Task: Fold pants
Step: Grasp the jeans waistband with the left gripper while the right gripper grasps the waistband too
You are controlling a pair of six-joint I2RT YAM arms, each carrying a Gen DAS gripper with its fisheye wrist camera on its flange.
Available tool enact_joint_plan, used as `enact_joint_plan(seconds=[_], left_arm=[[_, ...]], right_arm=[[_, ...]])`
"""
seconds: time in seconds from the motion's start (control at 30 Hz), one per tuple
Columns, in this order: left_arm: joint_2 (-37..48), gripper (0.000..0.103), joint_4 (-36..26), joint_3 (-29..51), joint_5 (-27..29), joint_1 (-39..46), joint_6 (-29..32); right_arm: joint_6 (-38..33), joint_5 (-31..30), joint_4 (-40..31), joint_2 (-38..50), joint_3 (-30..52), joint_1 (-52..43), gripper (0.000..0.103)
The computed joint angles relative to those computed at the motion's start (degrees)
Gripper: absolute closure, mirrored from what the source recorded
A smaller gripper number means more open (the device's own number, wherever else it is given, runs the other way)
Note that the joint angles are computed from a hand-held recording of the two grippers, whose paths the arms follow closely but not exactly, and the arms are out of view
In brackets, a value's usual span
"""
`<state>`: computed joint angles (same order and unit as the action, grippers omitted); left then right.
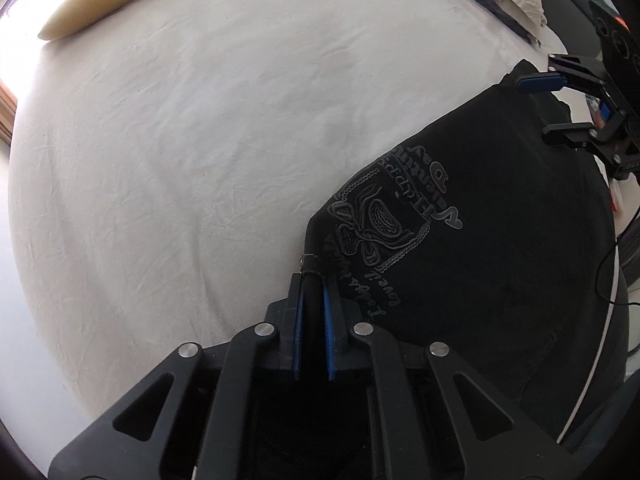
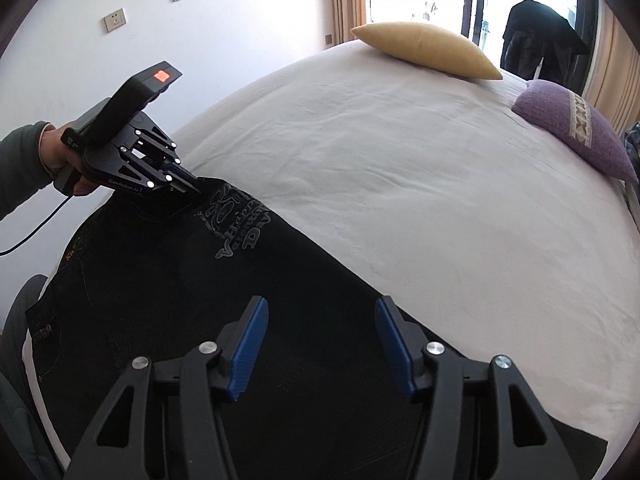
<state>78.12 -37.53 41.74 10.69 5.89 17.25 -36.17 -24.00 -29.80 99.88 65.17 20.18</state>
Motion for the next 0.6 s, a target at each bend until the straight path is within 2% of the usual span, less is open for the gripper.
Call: enact_joint_plan(seconds=[0.03,0.1,0.2,0.37,0.43,0.57,0.6], left_arm=[[-3.95,0.097,0.26,-2.13,-0.71,-0.17,-0.03],[-11.56,0.097,0.86,-5.63,-4.68,-3.74,-1.52],[-22.96,0.097,-0.20,-9.63,-11.48,-9.96,-3.97],[-40.33,0.097,-5.54,-13.87,-16.10,-15.02,-5.14],[-44.47,0.097,-8.00,-14.54,-20.71,-20.19,-7.36],[-46.78,0.097,-9.57,-14.76,-28.24,-29.25,-10.84],[-47.80,0.097,-10.54,-14.70,-29.41,-30.99,-11.83]], right_arm=[[-0.93,0.14,-0.73,1.39,1.60,0.36,0.053],[-2.43,0.41,-2.60,3.73,4.64,1.16,0.056],[-3.78,1.70,-5.20,7.26,9.42,2.48,0.057],[-6.81,3.32,-8.67,10.03,13.42,4.62,0.057],[-7.74,4.21,-9.66,10.68,14.25,5.57,0.057],[-8.92,5.61,-11.16,12.14,15.95,7.08,0.057],[-9.25,6.23,-11.23,12.49,16.25,7.46,0.063]])
